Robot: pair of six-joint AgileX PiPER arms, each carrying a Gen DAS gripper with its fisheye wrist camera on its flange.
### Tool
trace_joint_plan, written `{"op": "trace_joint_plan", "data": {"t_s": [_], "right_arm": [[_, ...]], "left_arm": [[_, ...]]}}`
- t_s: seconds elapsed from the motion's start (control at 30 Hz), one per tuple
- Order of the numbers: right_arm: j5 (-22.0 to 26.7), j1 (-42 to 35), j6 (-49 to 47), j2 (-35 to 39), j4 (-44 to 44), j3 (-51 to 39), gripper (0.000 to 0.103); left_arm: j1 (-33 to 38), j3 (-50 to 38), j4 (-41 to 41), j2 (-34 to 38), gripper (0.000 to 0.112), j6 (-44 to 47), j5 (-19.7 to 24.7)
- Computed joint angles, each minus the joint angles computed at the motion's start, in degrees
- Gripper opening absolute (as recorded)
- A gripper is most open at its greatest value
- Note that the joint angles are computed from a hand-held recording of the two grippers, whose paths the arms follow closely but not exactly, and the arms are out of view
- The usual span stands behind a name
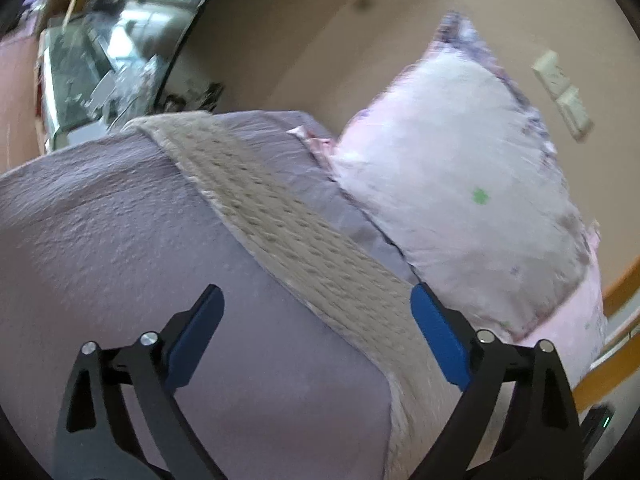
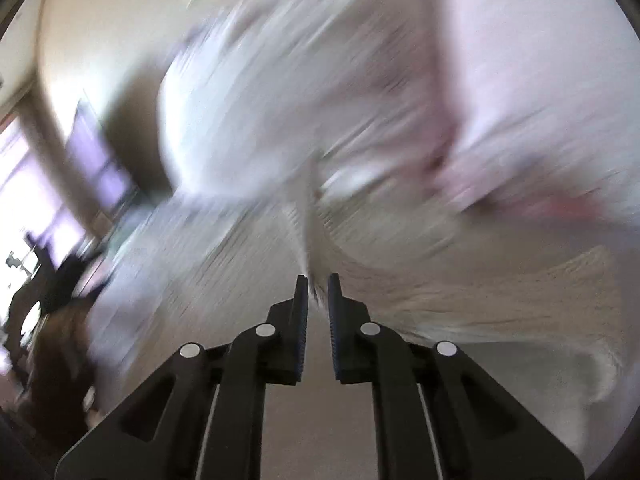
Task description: Fold small clothes
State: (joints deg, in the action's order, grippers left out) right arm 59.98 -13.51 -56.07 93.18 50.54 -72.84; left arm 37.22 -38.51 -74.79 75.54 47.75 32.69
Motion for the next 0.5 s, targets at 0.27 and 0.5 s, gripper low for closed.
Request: {"op": "trace_joint_plan", "data": {"t_s": [0.27,0.5], "right_arm": [[-0.87,-12.4,-8.18,-5.95,8.28,8.09,0.065],[4.81,-24.73,-10.06,-5.52,9.65,9.19,0.065]], "left_arm": [[4.45,-6.07,-4.94,11.78,0.075,-2.14,1.69],[7.01,-14.43,-5.61,20.55,0.04,-8.72,1.13]]}}
